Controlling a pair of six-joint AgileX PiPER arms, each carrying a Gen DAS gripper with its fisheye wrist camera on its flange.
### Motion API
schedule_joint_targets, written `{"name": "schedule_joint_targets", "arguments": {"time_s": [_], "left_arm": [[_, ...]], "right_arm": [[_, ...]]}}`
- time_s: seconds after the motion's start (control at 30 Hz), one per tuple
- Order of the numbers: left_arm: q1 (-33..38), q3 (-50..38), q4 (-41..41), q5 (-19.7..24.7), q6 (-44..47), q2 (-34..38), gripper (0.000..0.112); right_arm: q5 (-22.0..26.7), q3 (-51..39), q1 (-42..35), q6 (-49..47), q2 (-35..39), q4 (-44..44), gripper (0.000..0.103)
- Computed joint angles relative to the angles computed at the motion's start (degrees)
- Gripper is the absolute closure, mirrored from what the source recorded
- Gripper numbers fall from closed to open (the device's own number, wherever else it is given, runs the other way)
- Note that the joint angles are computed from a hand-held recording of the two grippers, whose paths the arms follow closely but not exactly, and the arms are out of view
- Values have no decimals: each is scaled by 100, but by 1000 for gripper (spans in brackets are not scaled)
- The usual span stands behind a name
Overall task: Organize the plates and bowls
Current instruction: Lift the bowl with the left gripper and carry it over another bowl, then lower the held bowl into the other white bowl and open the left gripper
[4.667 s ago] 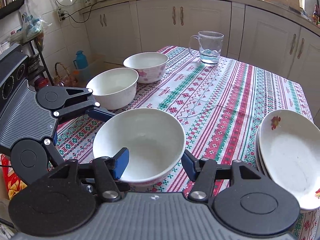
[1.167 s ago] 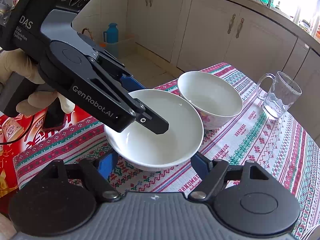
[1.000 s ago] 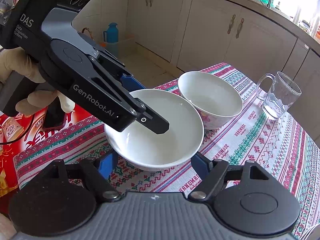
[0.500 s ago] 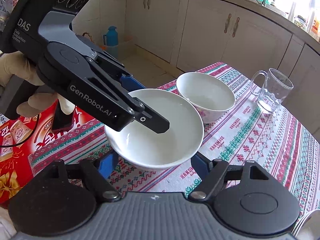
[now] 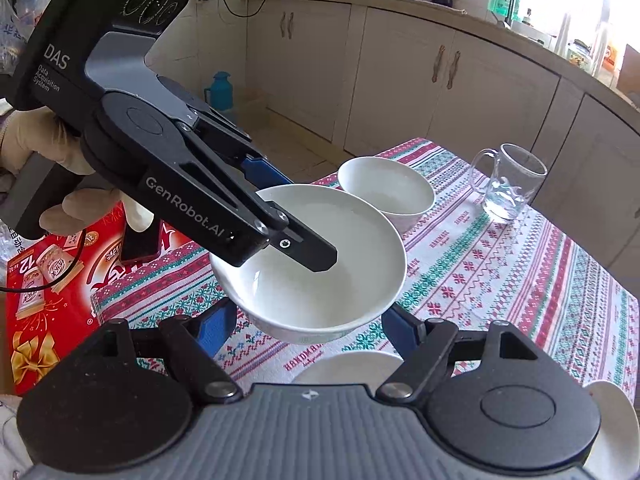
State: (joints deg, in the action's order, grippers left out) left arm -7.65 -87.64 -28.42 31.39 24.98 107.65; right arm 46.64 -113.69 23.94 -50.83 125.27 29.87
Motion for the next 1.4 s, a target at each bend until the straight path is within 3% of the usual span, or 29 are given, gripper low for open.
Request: {"name": "schedule_joint_targets", "arguments": {"time_s": [0.57,1.4], "left_arm": [[-703,-635,243,143,-313,441,58],[-1001,-983,783,386,-761,863,57]], "right_arm": [[-791,1925,-548,-628,-1201,462,20],[-612,2145,-860,-767,-1049,632,20]]}}
